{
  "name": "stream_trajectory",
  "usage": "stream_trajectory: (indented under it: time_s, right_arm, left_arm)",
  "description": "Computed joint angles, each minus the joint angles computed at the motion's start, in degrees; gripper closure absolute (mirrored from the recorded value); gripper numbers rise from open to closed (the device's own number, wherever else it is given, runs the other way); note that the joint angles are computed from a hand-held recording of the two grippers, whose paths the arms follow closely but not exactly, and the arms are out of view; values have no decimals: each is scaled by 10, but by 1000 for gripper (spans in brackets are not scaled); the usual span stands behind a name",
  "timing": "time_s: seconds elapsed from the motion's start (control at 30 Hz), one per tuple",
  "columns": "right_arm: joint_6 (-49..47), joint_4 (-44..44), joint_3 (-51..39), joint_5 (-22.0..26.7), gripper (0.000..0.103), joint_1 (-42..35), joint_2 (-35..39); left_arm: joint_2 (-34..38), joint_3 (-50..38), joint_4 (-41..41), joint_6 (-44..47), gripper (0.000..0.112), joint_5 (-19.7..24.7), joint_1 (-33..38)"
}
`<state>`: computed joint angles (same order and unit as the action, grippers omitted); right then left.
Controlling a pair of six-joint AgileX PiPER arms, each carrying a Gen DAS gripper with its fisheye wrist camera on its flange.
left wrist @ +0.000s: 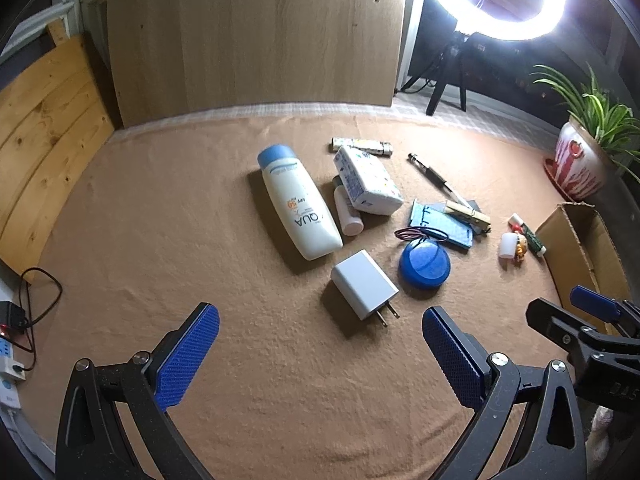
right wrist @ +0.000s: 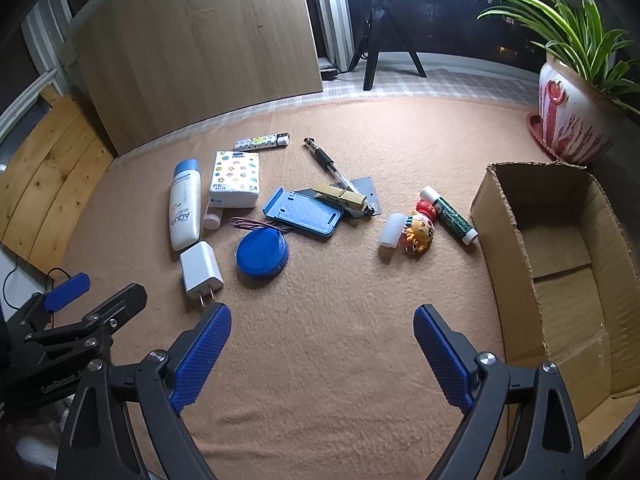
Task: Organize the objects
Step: 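Reach the left gripper to the white charger plug and close on it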
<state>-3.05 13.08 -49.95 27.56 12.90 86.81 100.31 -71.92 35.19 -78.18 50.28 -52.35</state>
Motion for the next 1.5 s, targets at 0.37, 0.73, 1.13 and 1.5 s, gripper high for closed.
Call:
stream_trajectory:
  time_s: [0.37, 0.73, 1.13, 1.5]
  right_arm:
    - [-87, 93, -10, 19, 27, -44, 35]
    - [-113, 119, -19, 25, 27, -62, 56]
    - [-113, 119, -36, 27, 27, -52, 73]
    - [-130, 142, -56, 37, 27, -28, 97]
  left_arm:
    - [80, -60, -58, 74, 21, -40, 39]
    - [143, -119, -98, 122, 29, -40, 59]
    - [156, -114, -163, 176, 59, -72, 86]
    - [97, -5, -159, 168, 70, -166, 87]
